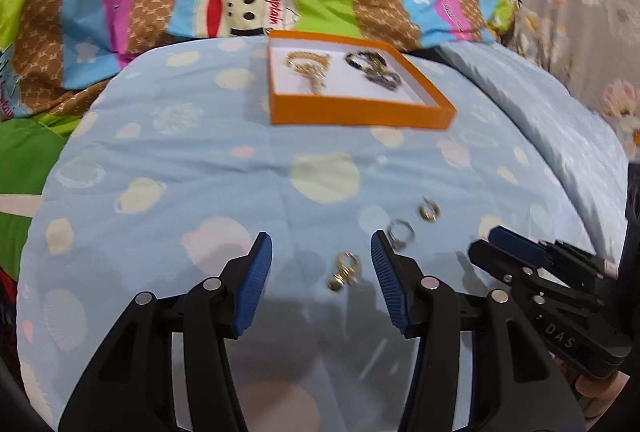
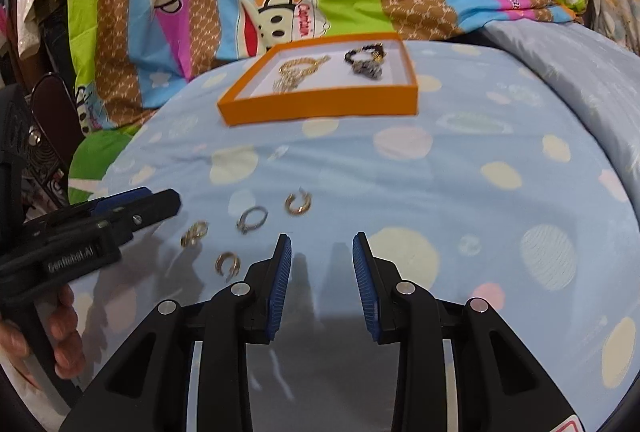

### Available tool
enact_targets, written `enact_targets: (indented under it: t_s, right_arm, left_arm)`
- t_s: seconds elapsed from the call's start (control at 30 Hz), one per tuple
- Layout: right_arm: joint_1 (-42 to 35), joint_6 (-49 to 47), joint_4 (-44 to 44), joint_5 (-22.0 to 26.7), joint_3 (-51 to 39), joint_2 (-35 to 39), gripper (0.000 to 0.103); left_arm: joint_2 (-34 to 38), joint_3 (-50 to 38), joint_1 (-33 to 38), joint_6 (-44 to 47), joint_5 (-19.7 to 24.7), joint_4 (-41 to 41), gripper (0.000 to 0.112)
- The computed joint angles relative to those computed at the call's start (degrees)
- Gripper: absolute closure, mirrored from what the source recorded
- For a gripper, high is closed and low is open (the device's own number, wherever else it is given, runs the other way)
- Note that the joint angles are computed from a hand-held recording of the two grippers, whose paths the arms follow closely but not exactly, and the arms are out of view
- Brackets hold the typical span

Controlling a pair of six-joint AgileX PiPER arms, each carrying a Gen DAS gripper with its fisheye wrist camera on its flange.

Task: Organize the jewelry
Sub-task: 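Move both open grippers back toward the earrings on the bedspread, then grasp the pearl drop earring with the left gripper while the right grasps a gold hoop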

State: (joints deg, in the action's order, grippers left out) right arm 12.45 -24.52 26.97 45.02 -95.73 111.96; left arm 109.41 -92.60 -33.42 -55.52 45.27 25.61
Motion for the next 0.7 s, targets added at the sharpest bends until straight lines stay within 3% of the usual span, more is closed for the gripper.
enact_targets:
  t_s: [0.47, 0.7]
  right_arm:
    - [-1.9, -1.0, 4.2, -0.3, 2.4, -0.5, 0.071]
    - [-1.3, -0.8, 3.1, -0.8, 2.4, -0.6, 0.069]
  left_arm:
    - [3.6, -1.6, -0.9, -3.4, 0.3, 2.2, 0.066]
    - [2.4, 0.5, -0.2, -5.8, -1.3, 2.8, 0.089]
